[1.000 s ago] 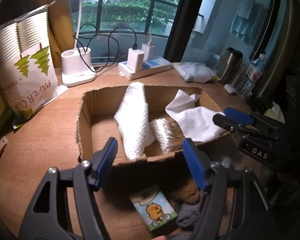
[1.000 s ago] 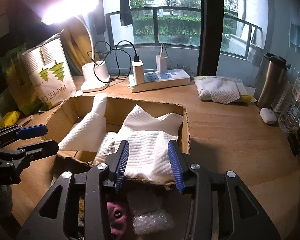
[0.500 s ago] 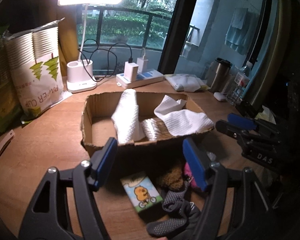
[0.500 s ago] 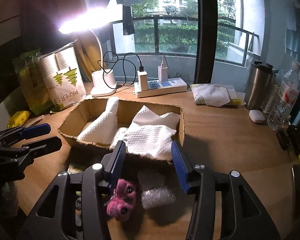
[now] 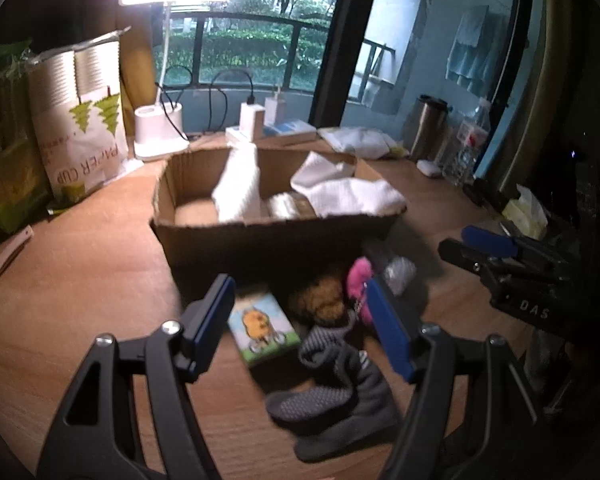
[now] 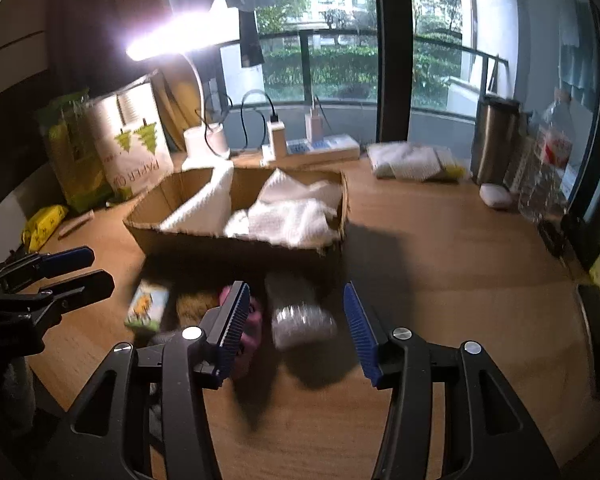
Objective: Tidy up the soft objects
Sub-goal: 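Grasp the bubble-wrap bundle with the right gripper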
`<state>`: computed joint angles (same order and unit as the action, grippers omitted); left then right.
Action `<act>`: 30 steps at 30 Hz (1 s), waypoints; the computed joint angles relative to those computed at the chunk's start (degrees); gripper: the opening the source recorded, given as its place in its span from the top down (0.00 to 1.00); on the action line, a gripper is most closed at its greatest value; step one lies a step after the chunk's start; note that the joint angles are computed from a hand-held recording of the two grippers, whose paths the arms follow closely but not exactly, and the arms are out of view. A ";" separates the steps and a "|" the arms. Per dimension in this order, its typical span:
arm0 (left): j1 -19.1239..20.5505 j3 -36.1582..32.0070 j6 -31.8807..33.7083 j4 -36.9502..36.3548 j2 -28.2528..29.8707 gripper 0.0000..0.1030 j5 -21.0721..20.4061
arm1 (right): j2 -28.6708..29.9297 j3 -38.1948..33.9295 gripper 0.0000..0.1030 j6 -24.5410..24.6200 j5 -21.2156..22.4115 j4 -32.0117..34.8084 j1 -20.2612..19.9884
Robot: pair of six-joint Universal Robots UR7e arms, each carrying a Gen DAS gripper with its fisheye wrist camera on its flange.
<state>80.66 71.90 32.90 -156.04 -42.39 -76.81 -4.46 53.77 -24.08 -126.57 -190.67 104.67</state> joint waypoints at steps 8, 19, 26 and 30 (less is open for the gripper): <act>-0.16 1.01 -0.22 0.34 1.25 0.32 2.30 | -0.60 2.16 0.49 2.45 1.96 1.85 -2.21; -0.51 -2.30 -0.79 2.71 4.44 0.32 4.94 | 2.35 -5.10 0.41 3.53 5.84 10.16 -4.27; -1.03 -4.01 -1.00 3.67 6.00 0.32 6.67 | 4.28 -9.54 0.40 4.18 6.07 16.26 -5.12; -1.60 -4.08 -0.73 3.58 6.54 0.32 7.21 | 3.72 -8.30 0.53 2.95 6.55 15.11 -5.15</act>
<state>79.06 67.82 32.17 -152.46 -35.85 -69.59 -0.75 45.48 -21.13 -120.02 -175.56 99.52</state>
